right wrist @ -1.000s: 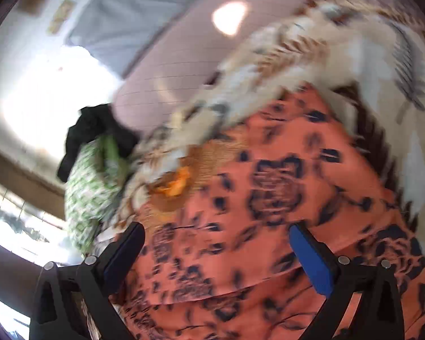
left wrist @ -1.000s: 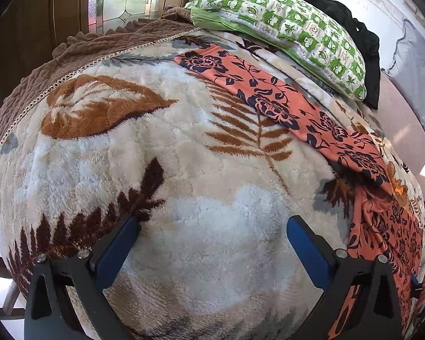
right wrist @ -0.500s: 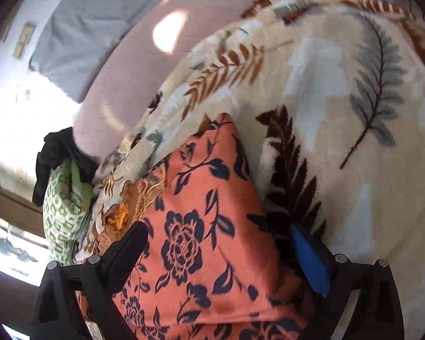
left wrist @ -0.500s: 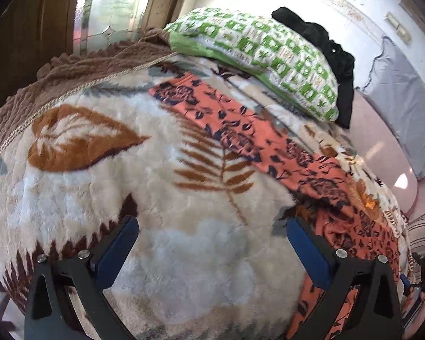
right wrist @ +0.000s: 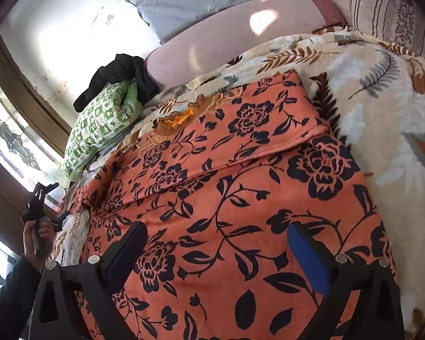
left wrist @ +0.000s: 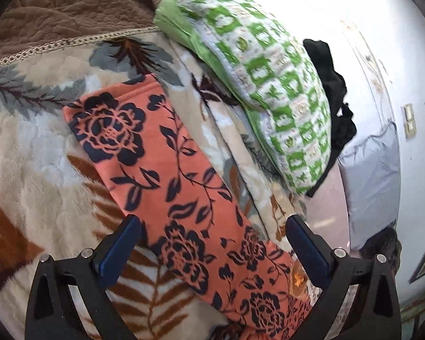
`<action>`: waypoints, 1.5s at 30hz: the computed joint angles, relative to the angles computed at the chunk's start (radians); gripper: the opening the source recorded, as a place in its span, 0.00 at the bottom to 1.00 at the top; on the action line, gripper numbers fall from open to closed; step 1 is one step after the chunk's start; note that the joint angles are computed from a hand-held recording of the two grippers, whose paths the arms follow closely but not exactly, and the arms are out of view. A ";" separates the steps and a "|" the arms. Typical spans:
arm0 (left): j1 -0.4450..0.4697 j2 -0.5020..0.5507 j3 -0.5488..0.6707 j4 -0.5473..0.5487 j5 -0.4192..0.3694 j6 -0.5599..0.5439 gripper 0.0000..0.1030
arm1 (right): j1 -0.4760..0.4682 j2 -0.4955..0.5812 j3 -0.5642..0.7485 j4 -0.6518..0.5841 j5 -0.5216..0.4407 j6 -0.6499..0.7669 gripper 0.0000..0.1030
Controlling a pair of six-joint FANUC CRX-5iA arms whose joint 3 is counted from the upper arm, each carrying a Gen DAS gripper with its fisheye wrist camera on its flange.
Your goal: Fold small clothes
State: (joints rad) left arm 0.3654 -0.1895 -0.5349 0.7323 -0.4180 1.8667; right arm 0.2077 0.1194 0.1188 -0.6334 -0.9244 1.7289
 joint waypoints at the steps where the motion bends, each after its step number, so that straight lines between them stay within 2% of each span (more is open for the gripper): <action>1: 0.004 -0.004 -0.015 0.011 0.017 0.019 0.97 | -0.002 0.000 -0.003 -0.004 0.006 0.004 0.97; 2: 0.003 -0.004 -0.033 0.043 0.033 0.005 0.97 | -0.003 0.000 -0.004 -0.003 0.013 0.003 0.97; 4: 0.016 0.000 -0.034 0.004 0.040 0.054 0.97 | -0.009 0.008 0.000 -0.002 0.014 -0.004 0.97; 6: 0.014 0.007 -0.051 0.052 0.070 0.022 0.97 | -0.011 0.016 0.004 0.006 0.012 -0.026 0.97; 9: 0.029 0.020 -0.029 0.004 0.078 0.094 0.96 | -0.014 0.023 0.008 0.003 0.006 -0.023 0.97; 10: 0.040 0.019 -0.021 -0.045 0.069 0.159 0.93 | -0.010 0.022 0.007 0.010 0.010 -0.021 0.97; 11: 0.056 0.031 0.017 -0.147 0.027 0.260 0.78 | -0.008 0.023 0.006 0.013 0.014 -0.019 0.97; 12: 0.069 0.040 0.053 -0.238 -0.021 0.341 0.46 | -0.007 0.025 0.007 0.014 0.013 -0.020 0.97; 13: 0.083 0.059 0.084 -0.278 -0.079 0.374 0.23 | -0.007 0.027 0.008 0.013 0.013 -0.022 0.97; 14: 0.096 0.077 0.094 -0.264 -0.119 0.375 0.05 | -0.006 0.030 0.009 0.016 0.013 -0.025 0.97; 15: 0.100 0.076 0.081 -0.249 -0.107 0.372 0.05 | -0.006 0.031 0.009 0.017 0.012 -0.026 0.97; 16: 0.102 0.081 0.106 -0.285 -0.133 0.380 0.05 | -0.008 0.032 0.009 0.014 0.012 -0.024 0.97; 19: 0.037 0.097 0.296 -0.585 -0.274 0.501 0.04 | -0.015 0.031 0.005 0.004 0.018 -0.019 0.97; 22: -0.105 0.100 0.474 -0.785 -0.330 0.518 0.04 | -0.033 0.035 0.005 -0.030 0.013 -0.004 0.97; 25: -0.288 0.147 0.671 -0.922 -0.350 0.471 0.04 | -0.047 0.035 0.004 -0.061 0.010 0.006 0.97; 28: -0.448 0.238 0.844 -0.935 -0.328 0.364 0.04 | -0.060 0.031 0.001 -0.086 0.004 0.010 0.97; 30: -0.532 0.323 0.939 -0.874 -0.306 0.267 0.05 | -0.071 0.032 0.003 -0.106 -0.007 0.017 0.97; 33: -0.617 0.490 1.087 -0.733 -0.352 0.134 0.09 | -0.085 0.032 0.005 -0.130 -0.018 0.021 0.97; 34: -0.632 0.546 1.128 -0.668 -0.392 0.072 0.15 | -0.089 0.033 0.007 -0.135 -0.022 0.020 0.97; 36: -0.656 0.660 1.227 -0.602 -0.533 -0.002 0.63 | -0.096 0.033 0.008 -0.145 -0.026 0.019 0.97; 37: -0.668 0.690 1.251 -0.616 -0.589 0.005 0.68 | -0.099 0.035 0.011 -0.150 -0.033 0.022 0.97; 39: -0.670 0.700 1.237 -0.680 -0.669 0.064 0.68 | -0.106 0.037 0.015 -0.158 -0.043 0.026 0.97; 40: -0.660 0.682 1.199 -0.701 -0.680 0.095 0.68 | -0.111 0.036 0.016 -0.166 -0.047 0.028 0.97; 43: -0.613 0.550 0.998 -0.759 -0.620 0.192 0.68 | -0.137 0.030 0.019 -0.198 -0.059 0.027 0.97; 45: -0.591 0.479 0.913 -0.824 -0.618 0.256 0.68 | -0.167 0.022 0.023 -0.243 -0.068 0.025 0.97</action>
State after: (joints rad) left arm -0.2253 0.2898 0.3779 -0.0912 -1.0356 2.1224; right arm 0.0409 0.1413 0.1419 -0.8768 -0.9920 1.7539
